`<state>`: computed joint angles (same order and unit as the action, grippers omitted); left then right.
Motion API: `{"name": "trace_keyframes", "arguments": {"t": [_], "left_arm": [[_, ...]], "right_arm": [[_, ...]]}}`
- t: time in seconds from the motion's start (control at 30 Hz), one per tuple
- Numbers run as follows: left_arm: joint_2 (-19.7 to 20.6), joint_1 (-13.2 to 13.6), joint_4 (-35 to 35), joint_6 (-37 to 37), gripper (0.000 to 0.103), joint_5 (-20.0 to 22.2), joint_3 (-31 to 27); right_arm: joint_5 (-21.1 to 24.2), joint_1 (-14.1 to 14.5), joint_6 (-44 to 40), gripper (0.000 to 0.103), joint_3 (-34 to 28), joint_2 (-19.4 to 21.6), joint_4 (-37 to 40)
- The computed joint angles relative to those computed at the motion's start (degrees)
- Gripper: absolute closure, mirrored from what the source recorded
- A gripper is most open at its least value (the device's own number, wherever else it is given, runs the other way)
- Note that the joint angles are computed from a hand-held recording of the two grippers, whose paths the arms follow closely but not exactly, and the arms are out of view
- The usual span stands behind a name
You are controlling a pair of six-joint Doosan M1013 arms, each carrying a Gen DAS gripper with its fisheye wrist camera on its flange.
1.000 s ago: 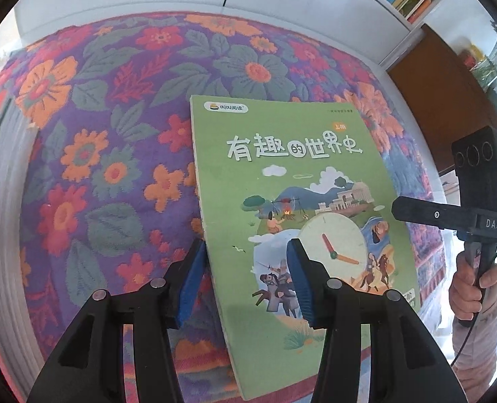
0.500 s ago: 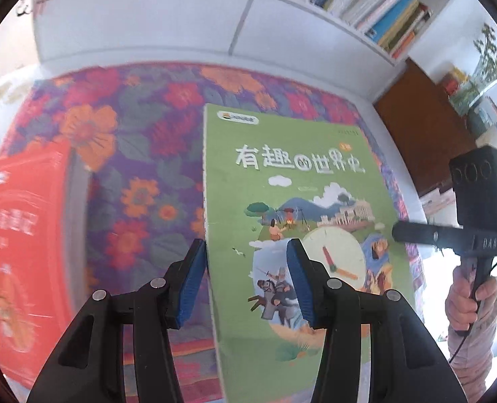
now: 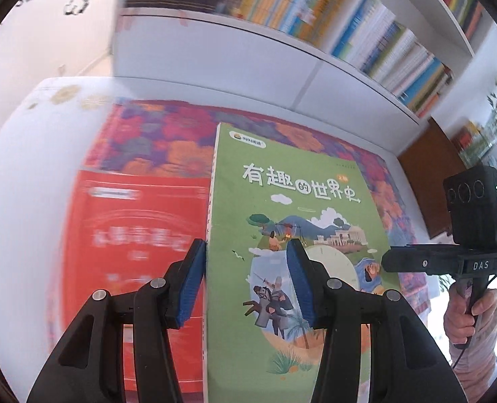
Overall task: Organize books
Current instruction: 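Carry the upright green book with both grippers toward the stack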
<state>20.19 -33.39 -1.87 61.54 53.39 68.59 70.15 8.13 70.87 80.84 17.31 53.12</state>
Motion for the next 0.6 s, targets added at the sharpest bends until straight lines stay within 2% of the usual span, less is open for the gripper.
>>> {"name": "trace_keyframes", "arguments": {"t": [0.13,0.33,0.6], "left_arm": [[-2.07,1.82,1.27,-1.58,0.058,-1.16,3.24],[-4.43,4.17,1.55,-3.87,0.058,-2.54,8.18],[-4.7,6.2,-0.55,-2.41,0.058,-2.77,11.38]], "right_arm": [[0.55,3.36,0.51,0.07,-3.21,2.37,-1.2],[1.45,6.57,1.68,0.07,-6.42,5.86,-1.05],[0.99,9.04,4.07,0.07,-9.09,9.22,-3.23]]}}
